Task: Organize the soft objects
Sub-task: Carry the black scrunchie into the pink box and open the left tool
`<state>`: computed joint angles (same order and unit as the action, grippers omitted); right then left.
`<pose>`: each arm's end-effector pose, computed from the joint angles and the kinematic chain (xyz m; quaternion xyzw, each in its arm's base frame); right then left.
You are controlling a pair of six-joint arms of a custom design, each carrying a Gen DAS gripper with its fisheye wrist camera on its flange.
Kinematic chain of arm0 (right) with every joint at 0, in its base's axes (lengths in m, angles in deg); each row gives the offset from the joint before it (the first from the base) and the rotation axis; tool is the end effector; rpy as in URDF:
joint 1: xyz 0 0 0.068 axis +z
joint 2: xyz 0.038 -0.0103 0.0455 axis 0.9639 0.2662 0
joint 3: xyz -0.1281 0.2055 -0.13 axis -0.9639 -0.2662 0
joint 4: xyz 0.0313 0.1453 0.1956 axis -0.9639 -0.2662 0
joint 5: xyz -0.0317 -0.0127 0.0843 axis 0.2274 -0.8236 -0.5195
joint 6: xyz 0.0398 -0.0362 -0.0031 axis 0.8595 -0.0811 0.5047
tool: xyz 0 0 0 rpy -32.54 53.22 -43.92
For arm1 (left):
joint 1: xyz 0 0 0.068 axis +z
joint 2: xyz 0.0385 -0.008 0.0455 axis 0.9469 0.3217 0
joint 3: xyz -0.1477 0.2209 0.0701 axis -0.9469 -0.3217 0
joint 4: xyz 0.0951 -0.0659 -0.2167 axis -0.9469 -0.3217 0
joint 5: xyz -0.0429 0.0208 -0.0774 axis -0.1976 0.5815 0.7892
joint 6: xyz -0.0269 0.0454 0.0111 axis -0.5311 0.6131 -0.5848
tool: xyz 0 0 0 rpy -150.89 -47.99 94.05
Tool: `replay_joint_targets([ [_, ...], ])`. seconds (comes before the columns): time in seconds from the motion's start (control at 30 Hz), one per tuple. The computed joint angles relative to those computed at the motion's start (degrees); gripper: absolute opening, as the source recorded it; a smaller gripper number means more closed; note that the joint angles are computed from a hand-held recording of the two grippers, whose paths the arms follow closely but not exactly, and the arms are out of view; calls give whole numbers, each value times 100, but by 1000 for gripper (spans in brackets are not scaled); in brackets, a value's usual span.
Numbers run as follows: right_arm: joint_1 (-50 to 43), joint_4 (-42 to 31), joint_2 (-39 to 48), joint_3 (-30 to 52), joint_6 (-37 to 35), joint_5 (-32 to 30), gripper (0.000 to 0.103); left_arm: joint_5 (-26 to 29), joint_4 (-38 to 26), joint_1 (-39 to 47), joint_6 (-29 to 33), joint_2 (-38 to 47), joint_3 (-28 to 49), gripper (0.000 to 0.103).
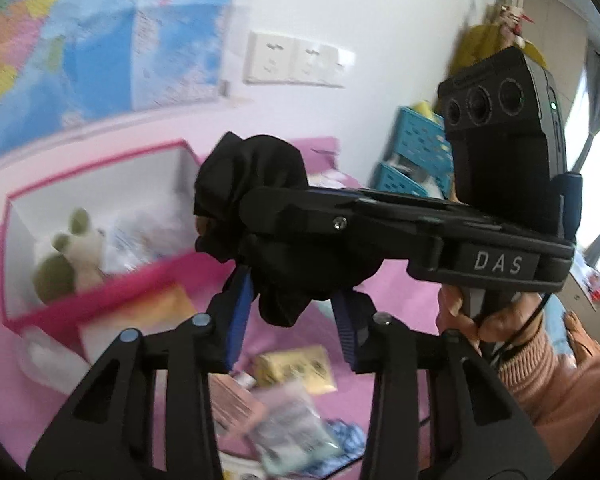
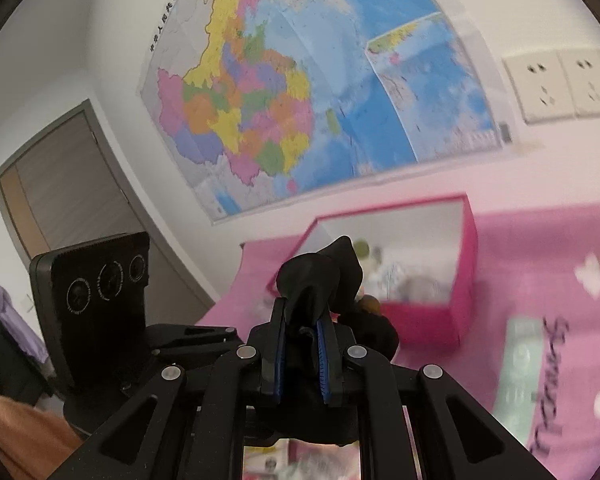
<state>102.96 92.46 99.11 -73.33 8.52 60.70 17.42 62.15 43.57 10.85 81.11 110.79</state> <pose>0.1662 0.0851 0.1472 0.1144 0.8167 0.2739 0.4949 0.2593 -0.1591 0.1564 0.4639 0.7739 -0.3025 0.3071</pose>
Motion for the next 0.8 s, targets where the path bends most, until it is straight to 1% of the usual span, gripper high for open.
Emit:
replay_joint_targets([
  [0.1,-649,166,578,449,-231,-578,12,-131,-173,120,-74,357,581,38],
  [0.2,-1090,240,1157,892,-371,-899,12,-402,-133,96,-220,826,1119,37],
  [0.33,-1463,357,1827,1347,-491,-1106,12,-725,-309,56,-434,1461,1874,37],
  [0.43,-1705,404,2334,1676,-527,-1316,13,-950,-400,-8,-566,1777,2215,36],
  [0.53,-1847,272,2788,2028,-563,-1385,15,-1174,-540,-52,-686,2109,2575,36],
  [0.57,-1886,255,2909,2099,-529,-1394,17,-1271,-604,-70,-727,2217,2705,36],
  [0.63,-1926,57,3155,2312,-573,-1289,24,-1450,-645,-84,-846,2397,2874,36],
  [0.7,-1857,-347,3235,2489,-627,-872,38,-1473,-784,-47,-883,2549,3027,37],
  [0.73,-1834,-544,3260,2563,-644,-711,39,-1449,-844,-24,-891,2610,3083,37],
  [0.8,-1822,-643,3255,2541,-640,-537,39,-1405,-829,44,-881,2630,3050,38],
])
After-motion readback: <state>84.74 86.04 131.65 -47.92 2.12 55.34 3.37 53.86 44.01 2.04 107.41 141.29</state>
